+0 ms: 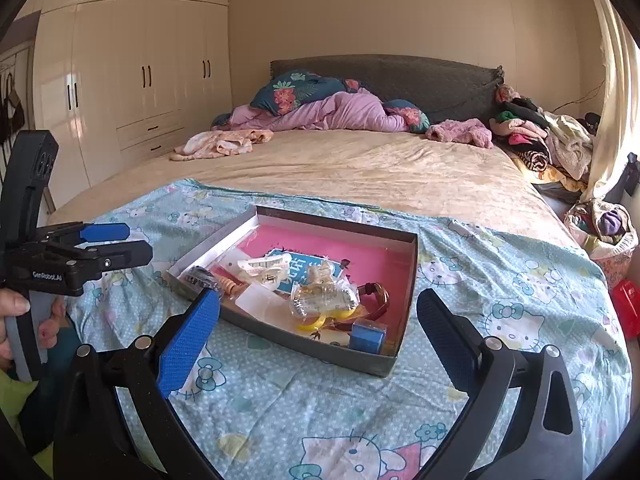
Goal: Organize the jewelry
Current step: 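Withdraw both open grippers from the grey box back over the bed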
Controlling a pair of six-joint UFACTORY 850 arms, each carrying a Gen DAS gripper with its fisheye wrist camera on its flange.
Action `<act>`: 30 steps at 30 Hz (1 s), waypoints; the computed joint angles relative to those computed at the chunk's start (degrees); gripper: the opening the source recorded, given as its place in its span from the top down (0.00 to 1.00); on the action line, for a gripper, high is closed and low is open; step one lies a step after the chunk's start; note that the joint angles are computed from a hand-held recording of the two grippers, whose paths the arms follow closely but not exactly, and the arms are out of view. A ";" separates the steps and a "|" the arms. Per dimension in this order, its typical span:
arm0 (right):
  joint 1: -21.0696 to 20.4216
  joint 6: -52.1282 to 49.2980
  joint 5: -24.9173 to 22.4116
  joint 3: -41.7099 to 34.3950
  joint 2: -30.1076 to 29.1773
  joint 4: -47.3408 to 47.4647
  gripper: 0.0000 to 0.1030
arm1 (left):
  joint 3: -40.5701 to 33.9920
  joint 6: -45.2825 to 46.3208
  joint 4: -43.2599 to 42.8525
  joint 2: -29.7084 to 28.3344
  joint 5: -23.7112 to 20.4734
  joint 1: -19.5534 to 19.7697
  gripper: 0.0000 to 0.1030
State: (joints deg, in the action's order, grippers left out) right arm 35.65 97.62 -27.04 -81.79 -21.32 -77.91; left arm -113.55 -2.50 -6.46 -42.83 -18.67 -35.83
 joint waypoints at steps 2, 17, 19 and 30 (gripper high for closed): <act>0.29 1.38 -0.33 0.79 0.60 -0.54 0.04 | 2.90 -2.95 3.18 1.74 1.50 -0.31 0.09; 2.55 2.70 -1.71 4.25 1.01 5.22 0.04 | 12.80 -11.84 10.28 6.35 5.93 -1.08 0.09; 2.79 2.75 -1.61 4.45 0.95 5.76 0.04 | 13.24 -11.80 10.06 6.47 6.01 -1.08 0.09; 3.30 1.15 -0.86 3.89 0.35 7.50 0.04 | 14.49 -13.51 11.86 7.12 6.55 -1.13 0.09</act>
